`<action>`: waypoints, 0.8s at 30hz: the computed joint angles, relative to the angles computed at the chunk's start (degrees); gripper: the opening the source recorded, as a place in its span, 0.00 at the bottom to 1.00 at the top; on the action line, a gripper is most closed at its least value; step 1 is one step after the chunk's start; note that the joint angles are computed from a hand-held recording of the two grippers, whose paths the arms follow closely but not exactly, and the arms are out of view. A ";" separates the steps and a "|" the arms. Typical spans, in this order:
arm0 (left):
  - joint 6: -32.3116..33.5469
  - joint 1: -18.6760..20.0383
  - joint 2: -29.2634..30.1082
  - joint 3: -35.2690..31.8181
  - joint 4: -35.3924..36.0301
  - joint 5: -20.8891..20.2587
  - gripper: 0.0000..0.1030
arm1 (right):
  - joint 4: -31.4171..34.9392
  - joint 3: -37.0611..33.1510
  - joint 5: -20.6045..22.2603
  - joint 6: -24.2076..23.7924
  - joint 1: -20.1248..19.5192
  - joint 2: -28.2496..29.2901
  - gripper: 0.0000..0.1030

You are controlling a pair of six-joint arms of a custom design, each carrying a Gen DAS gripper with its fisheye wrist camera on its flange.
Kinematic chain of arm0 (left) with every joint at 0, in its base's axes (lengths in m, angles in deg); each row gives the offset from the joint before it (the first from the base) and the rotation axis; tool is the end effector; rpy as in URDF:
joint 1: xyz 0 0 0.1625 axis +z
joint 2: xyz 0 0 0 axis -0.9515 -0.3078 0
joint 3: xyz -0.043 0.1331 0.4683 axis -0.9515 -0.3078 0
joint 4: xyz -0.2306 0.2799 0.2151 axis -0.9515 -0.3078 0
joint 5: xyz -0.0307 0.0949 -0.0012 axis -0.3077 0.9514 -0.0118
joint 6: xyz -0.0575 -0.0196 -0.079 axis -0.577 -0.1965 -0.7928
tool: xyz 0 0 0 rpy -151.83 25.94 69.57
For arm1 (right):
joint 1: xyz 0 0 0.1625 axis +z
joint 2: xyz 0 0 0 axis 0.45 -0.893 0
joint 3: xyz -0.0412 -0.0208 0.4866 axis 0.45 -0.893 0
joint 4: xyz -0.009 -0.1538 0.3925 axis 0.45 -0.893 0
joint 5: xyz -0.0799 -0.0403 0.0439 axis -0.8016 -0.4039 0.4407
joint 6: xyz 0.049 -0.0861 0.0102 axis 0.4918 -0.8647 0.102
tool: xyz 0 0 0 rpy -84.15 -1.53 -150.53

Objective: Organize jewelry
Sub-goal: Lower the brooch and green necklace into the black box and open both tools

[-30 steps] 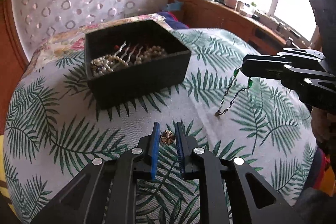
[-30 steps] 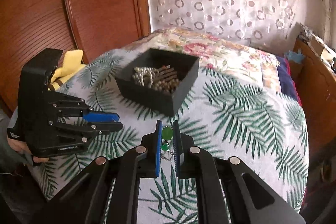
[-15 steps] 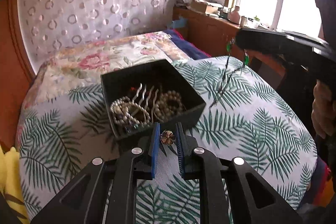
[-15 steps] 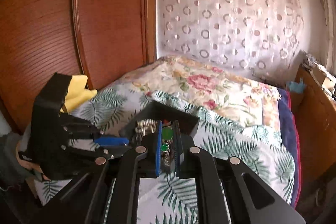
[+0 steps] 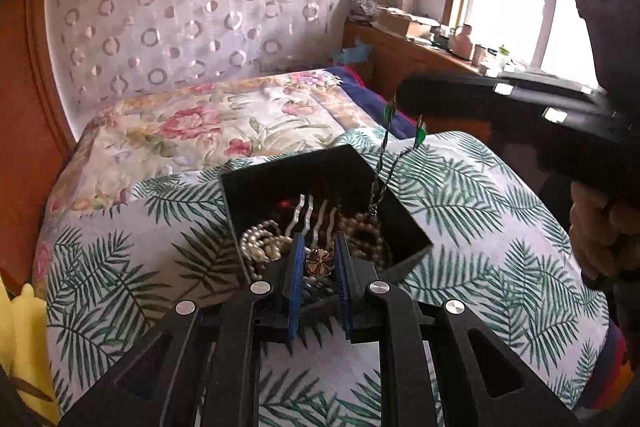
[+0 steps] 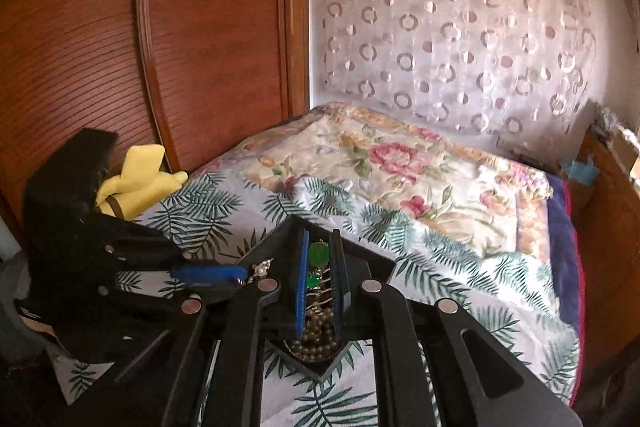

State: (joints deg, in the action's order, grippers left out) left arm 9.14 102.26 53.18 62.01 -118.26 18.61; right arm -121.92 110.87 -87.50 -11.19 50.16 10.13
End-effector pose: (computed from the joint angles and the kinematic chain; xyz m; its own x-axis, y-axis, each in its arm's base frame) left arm -0.4202 -0.4943 -0.1169 -0.7595 0.0786 -0.6458 0.5149 0.6793 -0.5229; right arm 0.0180 -0.5804 0.3228 -0.4256 -0.8069 0.4096 -0.9035 0.3535 -0.2425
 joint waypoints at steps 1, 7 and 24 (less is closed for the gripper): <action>0.07 0.28 -0.05 -0.05 -0.13 0.08 0.14 | 0.08 -0.39 -0.78 0.51 0.11 0.64 0.12; 0.39 1.63 -0.08 -0.46 -0.93 0.67 0.14 | -1.10 -0.88 -2.64 2.79 0.16 2.69 0.14; 2.95 3.94 -0.16 -3.66 -0.95 4.62 0.21 | -4.69 3.84 -1.73 2.91 -2.55 -0.99 0.29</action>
State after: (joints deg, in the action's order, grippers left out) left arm 12.09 106.21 53.02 58.36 -119.21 23.23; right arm -126.62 114.70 -89.23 -8.29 47.61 9.15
